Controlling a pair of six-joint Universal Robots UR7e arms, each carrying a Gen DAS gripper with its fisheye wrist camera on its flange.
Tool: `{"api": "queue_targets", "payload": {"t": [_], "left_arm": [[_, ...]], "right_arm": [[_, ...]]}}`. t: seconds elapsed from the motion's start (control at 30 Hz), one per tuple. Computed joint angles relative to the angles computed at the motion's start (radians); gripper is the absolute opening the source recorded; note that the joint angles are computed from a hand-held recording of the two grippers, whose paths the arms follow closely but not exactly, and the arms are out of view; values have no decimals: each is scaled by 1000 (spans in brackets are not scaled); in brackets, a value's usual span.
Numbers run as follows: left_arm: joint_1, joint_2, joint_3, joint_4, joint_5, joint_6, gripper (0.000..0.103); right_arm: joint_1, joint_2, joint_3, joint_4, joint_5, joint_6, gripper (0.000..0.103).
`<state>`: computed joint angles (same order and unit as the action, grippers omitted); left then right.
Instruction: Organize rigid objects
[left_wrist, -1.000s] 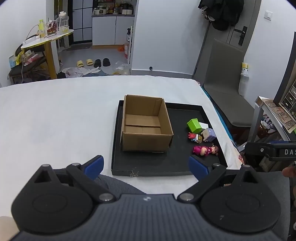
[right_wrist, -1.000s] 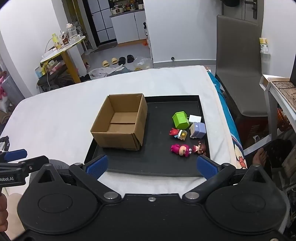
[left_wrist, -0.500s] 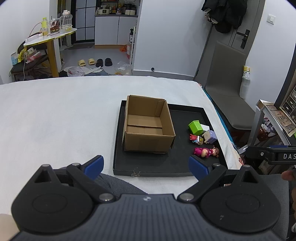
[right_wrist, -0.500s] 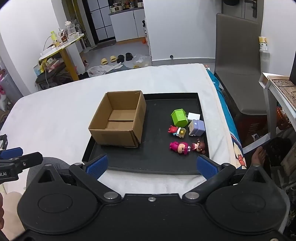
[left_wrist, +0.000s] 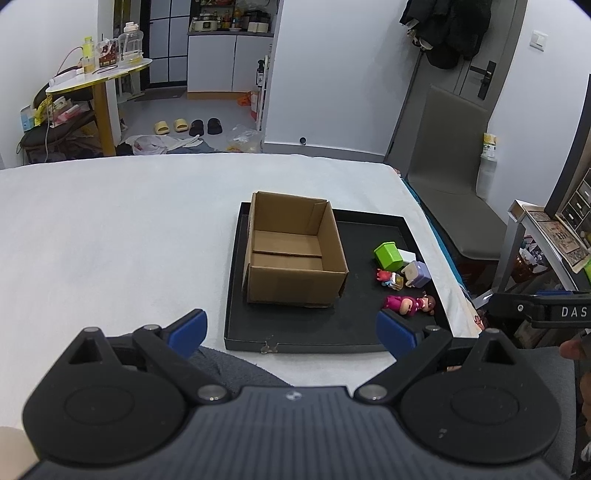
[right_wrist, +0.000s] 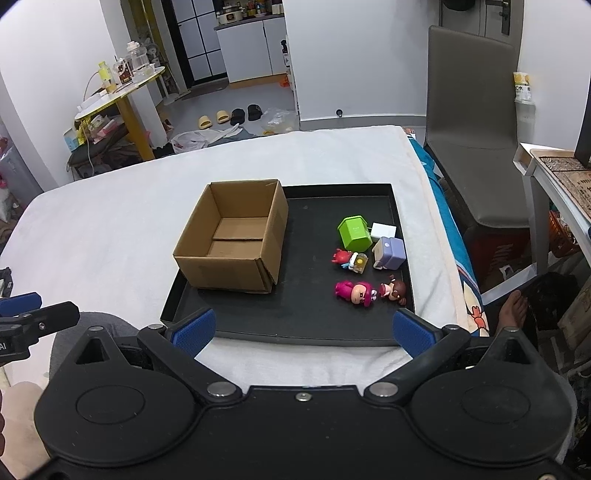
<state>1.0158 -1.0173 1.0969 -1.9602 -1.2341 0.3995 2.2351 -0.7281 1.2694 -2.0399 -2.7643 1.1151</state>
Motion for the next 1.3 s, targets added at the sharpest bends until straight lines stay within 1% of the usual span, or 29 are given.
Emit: {"api": "queue_targets", "payload": {"t": [0.03,0.07,0.1,0.13,0.17,0.23,0.33,0.43,0.6,0.8,0.9,1.3], "left_arm": [[0,0,0,0,0,0,97],[0,1,0,-1,0,0,97],[0,1,-1,1,0,1,97],[0,1,-1,-1,0,2,97],[0,0,-1,-2,0,2,97],[0,1,-4,2,0,-2,97],[0,1,-6,3,2,-4,97],[1,-1,-6,4,4,-4,97],[1,0,-12,9,4,-6,97],[1,0,-14,12,4,-6,97],[1,0,-13,11,4,-5,97],[2,-1,-9,9,5,-7,97]], "right_arm": [[-1,0,3,-13,4,-8,103],[-1,-3,14,-59,13,-35,103],[-1,-4,16,-67,18,-37,103],[0,-1,7,-34,11,-17,103],[2,2,3,-25,4,-18,103],[4,2,6,-53,10,-48,103],[6,8,-9,-13,-1,-27,103],[5,9,-10,-15,3,-22,103],[4,10,-15,17,1,5,103],[2,3,-10,21,2,10,103],[1,3,-15,50,-2,32,103],[0,2,-7,30,4,19,103]]}}
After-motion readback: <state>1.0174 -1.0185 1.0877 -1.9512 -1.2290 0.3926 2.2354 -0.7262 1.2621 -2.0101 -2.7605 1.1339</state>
